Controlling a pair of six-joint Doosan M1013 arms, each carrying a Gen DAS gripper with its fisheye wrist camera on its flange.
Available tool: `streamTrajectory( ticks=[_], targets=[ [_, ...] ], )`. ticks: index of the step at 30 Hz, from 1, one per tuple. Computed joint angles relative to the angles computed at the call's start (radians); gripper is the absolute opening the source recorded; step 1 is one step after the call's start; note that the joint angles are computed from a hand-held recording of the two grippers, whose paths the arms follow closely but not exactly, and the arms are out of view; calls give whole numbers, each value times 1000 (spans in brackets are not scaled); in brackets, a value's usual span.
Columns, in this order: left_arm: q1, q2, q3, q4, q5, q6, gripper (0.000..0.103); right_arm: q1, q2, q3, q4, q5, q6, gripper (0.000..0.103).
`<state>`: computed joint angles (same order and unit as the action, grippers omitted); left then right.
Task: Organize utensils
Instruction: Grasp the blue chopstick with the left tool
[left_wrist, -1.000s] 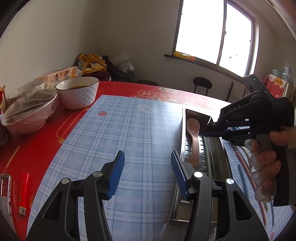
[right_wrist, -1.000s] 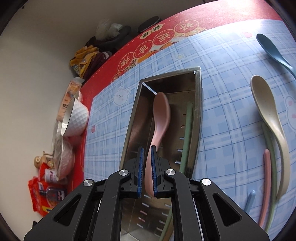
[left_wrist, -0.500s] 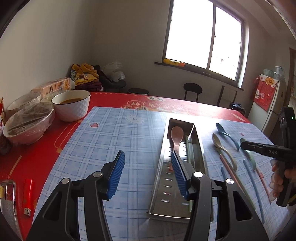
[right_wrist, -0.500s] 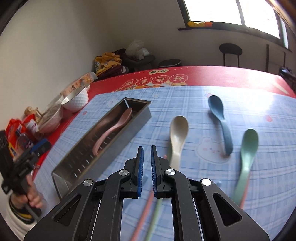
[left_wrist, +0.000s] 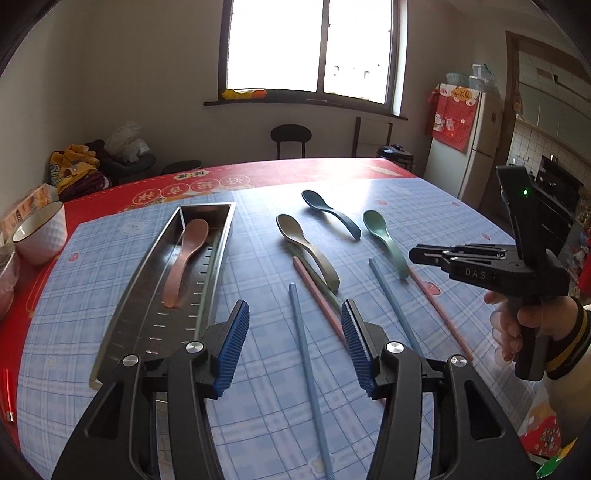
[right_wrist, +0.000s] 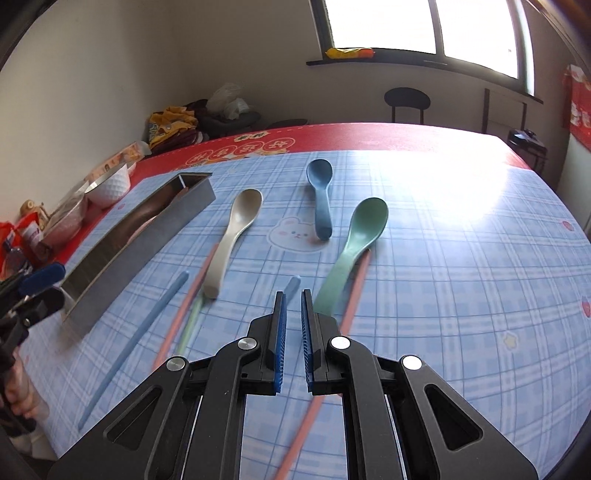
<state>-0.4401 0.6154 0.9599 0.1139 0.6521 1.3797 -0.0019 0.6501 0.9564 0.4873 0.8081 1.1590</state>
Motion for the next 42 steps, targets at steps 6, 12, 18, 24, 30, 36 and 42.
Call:
streamTrajectory(
  ticks=[6, 12, 18, 24, 30, 36, 42],
  targets=[
    [2, 73, -105, -19, 137, 8, 43, 4, -12, 36, -108, -65, 73, 9],
    [2, 132, -198, -20, 237, 24, 33, -2, 15, -9, -131, -6, 146, 9],
    [-5, 165, -246, 11, 295, 19, 32, 5, 24, -25, -147, 18, 139, 9],
    [-3, 165, -245, 7, 299, 7, 30, -4, 37, -44, -106, 60, 136, 9],
    [-6, 181, -271, -5, 338, 35, 30, -5, 39, -47, -97, 67, 131, 9],
    [-3, 182, -272, -17, 337, 35, 30, -8, 39, -46, -83, 69, 129, 9],
    [-3, 181, -270, -21, 334, 34, 30, -8, 40, -48, -82, 71, 128, 9]
  ],
)
